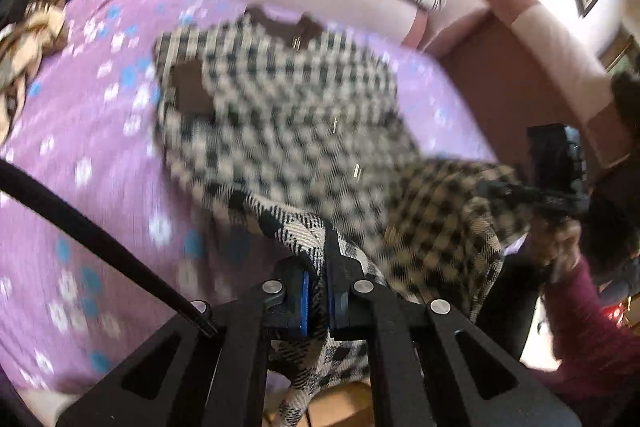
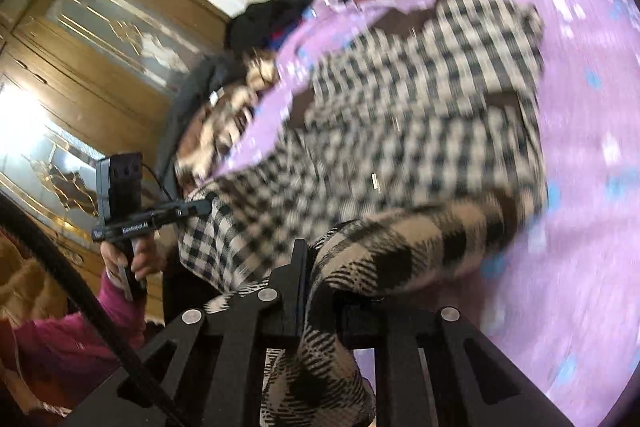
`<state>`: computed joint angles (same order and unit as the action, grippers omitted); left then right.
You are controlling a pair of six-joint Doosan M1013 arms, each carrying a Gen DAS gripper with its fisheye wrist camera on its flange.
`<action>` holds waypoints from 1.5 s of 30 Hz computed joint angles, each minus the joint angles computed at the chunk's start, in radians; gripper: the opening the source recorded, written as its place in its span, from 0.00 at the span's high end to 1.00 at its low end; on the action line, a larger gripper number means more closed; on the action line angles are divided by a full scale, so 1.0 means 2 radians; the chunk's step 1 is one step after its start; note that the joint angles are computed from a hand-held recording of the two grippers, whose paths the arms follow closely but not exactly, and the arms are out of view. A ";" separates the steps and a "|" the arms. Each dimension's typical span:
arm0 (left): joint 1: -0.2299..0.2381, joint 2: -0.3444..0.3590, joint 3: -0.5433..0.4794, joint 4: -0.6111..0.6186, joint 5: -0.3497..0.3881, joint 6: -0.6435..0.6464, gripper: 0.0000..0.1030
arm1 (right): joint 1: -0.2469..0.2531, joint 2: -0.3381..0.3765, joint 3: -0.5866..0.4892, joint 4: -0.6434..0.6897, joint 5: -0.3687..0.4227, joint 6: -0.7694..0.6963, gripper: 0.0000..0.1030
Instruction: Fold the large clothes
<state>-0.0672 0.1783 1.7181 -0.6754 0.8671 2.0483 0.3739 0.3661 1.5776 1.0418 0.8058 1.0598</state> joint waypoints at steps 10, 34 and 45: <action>0.014 0.107 -0.150 -0.017 -0.010 -0.071 0.95 | -0.024 0.084 -0.135 -0.032 -0.044 0.096 0.87; 0.035 0.169 -0.206 0.031 -0.007 -0.133 0.08 | -0.030 0.106 -0.153 -0.117 -0.067 0.111 0.43; 0.035 0.188 -0.218 0.131 0.044 -0.178 0.08 | 0.016 0.224 -0.338 -0.308 -0.016 0.242 0.49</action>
